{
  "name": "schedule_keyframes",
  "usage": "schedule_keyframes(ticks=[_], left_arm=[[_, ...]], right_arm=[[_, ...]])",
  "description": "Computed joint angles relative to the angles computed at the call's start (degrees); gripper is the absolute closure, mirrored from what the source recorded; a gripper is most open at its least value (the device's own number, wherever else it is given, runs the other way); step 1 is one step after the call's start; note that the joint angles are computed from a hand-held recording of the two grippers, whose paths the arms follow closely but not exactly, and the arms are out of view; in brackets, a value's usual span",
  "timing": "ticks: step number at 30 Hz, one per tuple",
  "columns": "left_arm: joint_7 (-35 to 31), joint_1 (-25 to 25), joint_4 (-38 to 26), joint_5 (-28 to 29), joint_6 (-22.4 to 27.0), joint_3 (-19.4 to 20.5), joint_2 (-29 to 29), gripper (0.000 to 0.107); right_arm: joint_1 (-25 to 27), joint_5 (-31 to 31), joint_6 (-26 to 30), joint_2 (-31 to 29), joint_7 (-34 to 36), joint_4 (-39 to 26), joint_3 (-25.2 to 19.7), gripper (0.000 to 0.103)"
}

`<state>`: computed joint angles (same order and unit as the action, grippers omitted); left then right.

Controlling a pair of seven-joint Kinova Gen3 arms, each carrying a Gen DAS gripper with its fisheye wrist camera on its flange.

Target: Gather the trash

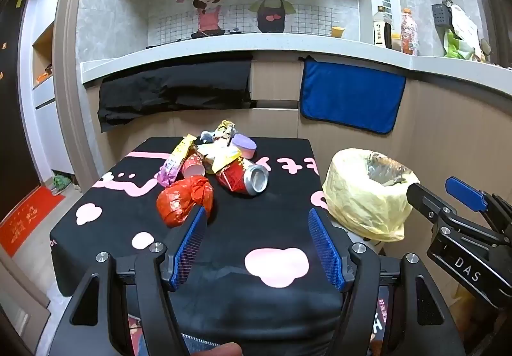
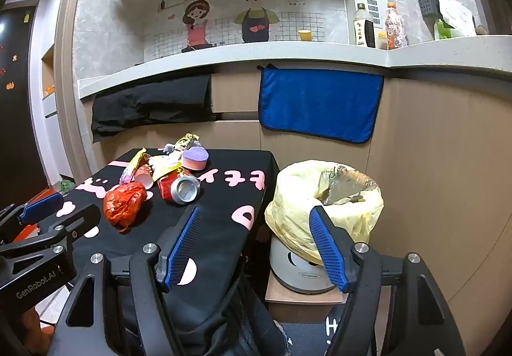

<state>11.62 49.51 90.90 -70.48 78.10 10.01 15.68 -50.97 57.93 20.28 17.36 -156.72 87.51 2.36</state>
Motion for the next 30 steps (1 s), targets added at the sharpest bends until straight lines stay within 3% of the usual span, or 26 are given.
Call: schedule_keyframes(ticks=[30], left_arm=[[0.43,-0.66,-0.32,2.02,-1.17,0.10,-0.60,0.041]], right_arm=[[0.44,1.53,1.18,-0.02,-1.40,-0.16,-0.81,0.035]])
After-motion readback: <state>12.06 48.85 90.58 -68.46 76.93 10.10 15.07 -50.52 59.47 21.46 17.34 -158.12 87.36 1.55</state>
